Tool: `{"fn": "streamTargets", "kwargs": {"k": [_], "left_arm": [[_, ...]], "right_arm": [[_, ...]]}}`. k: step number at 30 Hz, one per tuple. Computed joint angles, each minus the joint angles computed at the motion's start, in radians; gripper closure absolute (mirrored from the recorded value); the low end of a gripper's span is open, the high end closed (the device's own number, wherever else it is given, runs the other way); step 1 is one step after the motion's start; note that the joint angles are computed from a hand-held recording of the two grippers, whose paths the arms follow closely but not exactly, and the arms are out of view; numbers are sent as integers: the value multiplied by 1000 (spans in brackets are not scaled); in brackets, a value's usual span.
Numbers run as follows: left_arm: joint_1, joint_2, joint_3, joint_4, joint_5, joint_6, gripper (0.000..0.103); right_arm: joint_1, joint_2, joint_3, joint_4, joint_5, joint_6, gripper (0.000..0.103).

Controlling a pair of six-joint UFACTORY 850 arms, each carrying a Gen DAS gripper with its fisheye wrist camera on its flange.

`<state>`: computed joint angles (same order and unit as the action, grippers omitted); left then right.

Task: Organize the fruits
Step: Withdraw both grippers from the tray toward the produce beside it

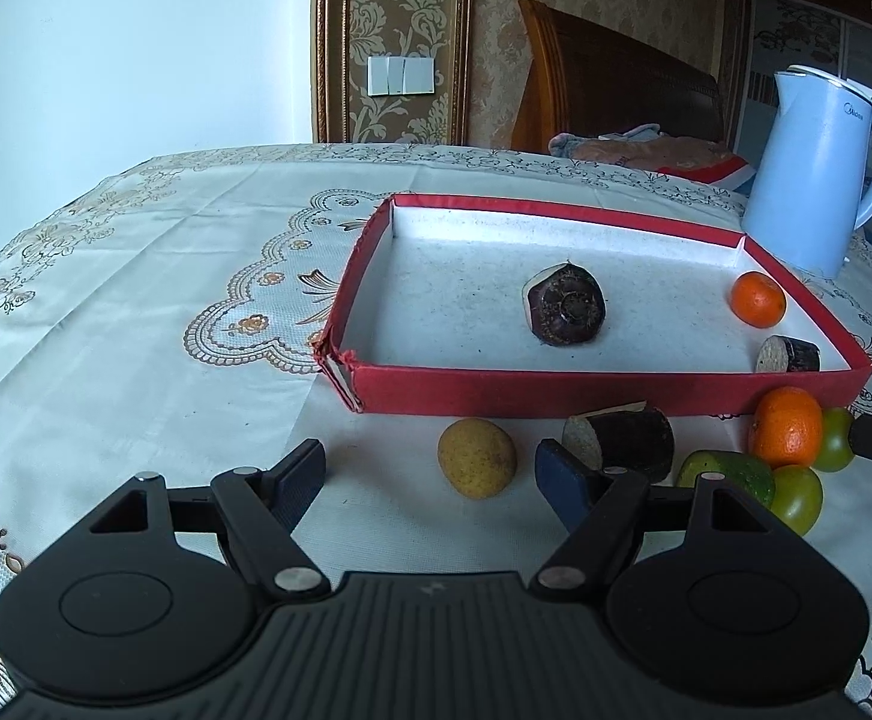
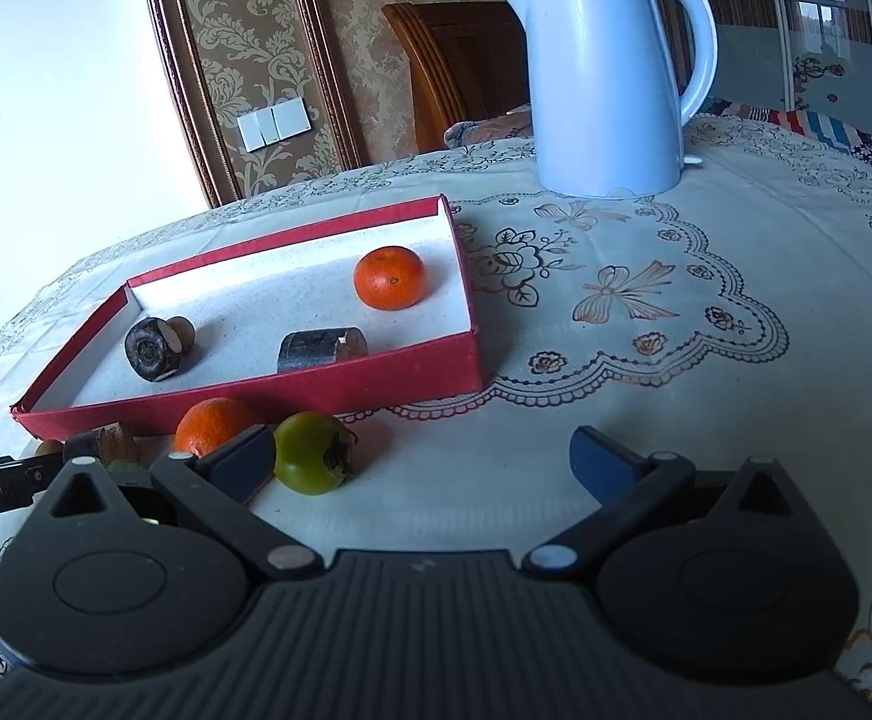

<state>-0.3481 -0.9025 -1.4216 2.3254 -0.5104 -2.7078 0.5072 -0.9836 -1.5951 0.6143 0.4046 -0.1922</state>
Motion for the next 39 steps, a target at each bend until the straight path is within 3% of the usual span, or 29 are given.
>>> {"fn": "streamTargets", "kwargs": {"k": [3,12,20,26,30,39], "left_arm": [[0,0,0,4,2,-1,26],[-2,-7,-14,-18,16,43,26],[-3,-13,-24,-37,22,69,26],[-2,-15,-26,-25,27,69,23],[1,-14,-22,-8,26,52,23],[0,-15,-24,-12,26,56,23]], "right_arm": [[12,3,6,50,34,-69,0],[14,-9,-24,47,-17,-127,0],[35,-35,-81,257,-47,-409,0],[31,-43,-99,295,-52,-436,6],[33,-32,-75,219,-44,-405,20],[38,-73,-158,482,-77,-689,22]]}}
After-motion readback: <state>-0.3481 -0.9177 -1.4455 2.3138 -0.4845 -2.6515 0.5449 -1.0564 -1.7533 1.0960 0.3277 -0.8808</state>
